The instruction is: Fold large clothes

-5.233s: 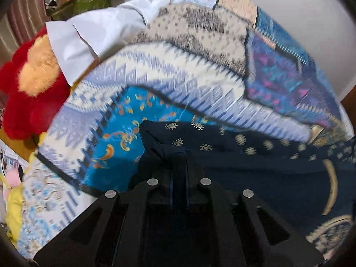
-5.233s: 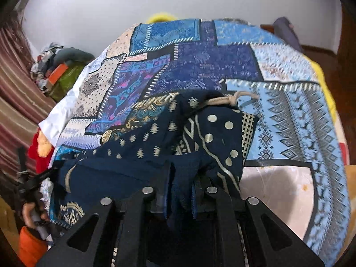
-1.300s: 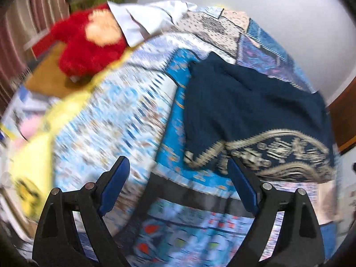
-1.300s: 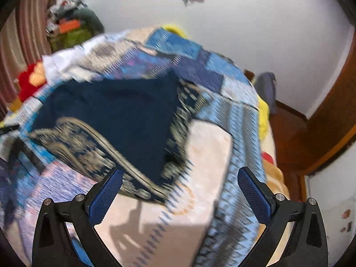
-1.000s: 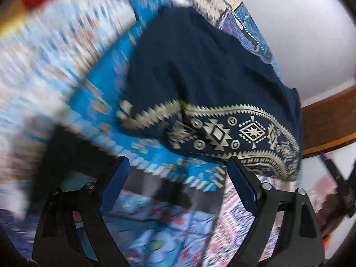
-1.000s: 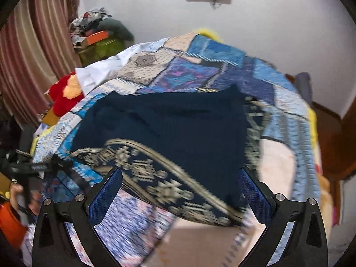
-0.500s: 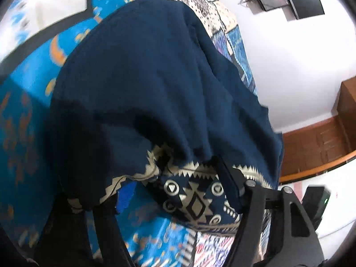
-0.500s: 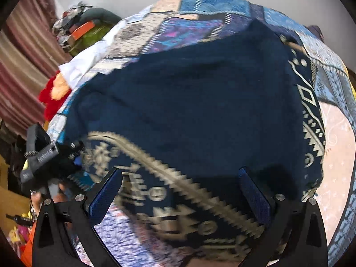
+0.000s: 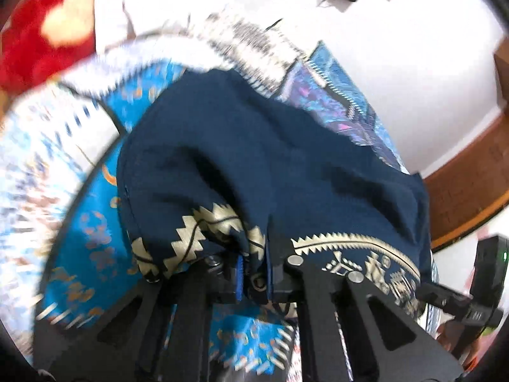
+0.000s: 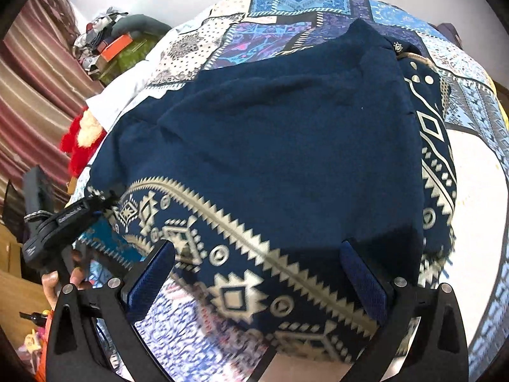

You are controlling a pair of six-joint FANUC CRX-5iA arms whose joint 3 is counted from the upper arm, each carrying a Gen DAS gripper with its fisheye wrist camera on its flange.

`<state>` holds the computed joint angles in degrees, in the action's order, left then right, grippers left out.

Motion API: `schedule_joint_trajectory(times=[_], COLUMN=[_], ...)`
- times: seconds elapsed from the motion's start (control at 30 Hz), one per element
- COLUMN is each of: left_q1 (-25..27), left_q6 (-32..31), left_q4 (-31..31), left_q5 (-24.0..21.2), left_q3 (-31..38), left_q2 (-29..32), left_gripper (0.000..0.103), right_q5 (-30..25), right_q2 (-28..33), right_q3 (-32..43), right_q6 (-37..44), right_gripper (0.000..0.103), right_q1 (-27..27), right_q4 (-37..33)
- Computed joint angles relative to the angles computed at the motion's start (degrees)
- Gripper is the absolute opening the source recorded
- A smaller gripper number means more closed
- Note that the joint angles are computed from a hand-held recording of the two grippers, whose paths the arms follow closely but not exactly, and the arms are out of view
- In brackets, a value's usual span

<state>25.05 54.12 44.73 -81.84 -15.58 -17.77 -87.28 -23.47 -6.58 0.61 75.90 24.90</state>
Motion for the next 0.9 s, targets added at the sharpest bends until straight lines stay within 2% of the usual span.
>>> schedule_joint_trajectory(times=[0.17, 0.23, 0.37, 0.47, 0.57, 0.6, 0.63, 0.67, 0.73, 0.77, 0.83, 0.9], left_q1=[4.80, 8.91, 19.10, 24.75, 27.41, 27.95, 28.08, 28.59, 28.89, 29.27, 27.16, 24.07], left_q6=[-5.71, -9.38, -17.04, -18.56, -19.55, -19.86, -19.77, -20.09, -20.14, -20.32, -18.87, -15.51], left_q4=[-1.64, -3.22, -3.49, -4.51, -5.81, -6.06, -6.10, -5.91, -4.62, -3.76, -2.50, -1.92], left_q5=[-6.13, -9.20, -15.72, -16.02, -14.04, -15.06, -16.16, -17.70, -20.62, -21.87, -23.75, -23.56], left_q3=[1.35, 0.46, -1.61, -1.95, -1.11, -0.53, -0.18, -0.12, -1.17, -1.86, -3.52, -4.77], left_q2=[-4.27, -7.39, -8.16, -8.59, -9.07, -8.49, -7.97, -7.68, -7.52, -7.58, -6.88, -5.55], left_gripper=[0.008, 0.008, 0.010, 0.010, 0.012, 0.015, 0.032, 0.054, 0.079, 0.084, 0.088, 0.089], right_q5=[-0.74, -1.52, -3.50, -5.12, -6.13, -5.73, -5.86, -6.15, -6.74, -6.89, -6.79, -6.46], right_q2=[-0.91, -0.71, 1.18, 2.96, 3.18, 2.66, 2.47, 2.59, 3.05, 3.21, 3.15, 2.82], right_q3=[1.21, 2.04, 3.81, 4.43, 2.92, 1.98, 1.57, 1.70, 2.13, 2.27, 2.13, 1.66], right_q6=[-3.88, -4.61, -3.18, -0.49, -0.19, -0.02, -0.03, 0.19, 0.72, 1.01, 1.24, 1.29], right_gripper=[0.103, 0.103, 0.103, 0.103, 0.103, 0.103, 0.103, 0.103, 0.103, 0.103, 0.103, 0.103], right_q1=[4.12, 5.39, 6.09, 3.89, 2.72, 3.09, 3.80, 3.86, 3.79, 3.63, 3.45, 3.59], right_q4=[3.08, 4.16, 4.16, -0.15, -2.52, -1.79, -0.88, -0.78, -0.87, -0.96, -0.88, -0.50])
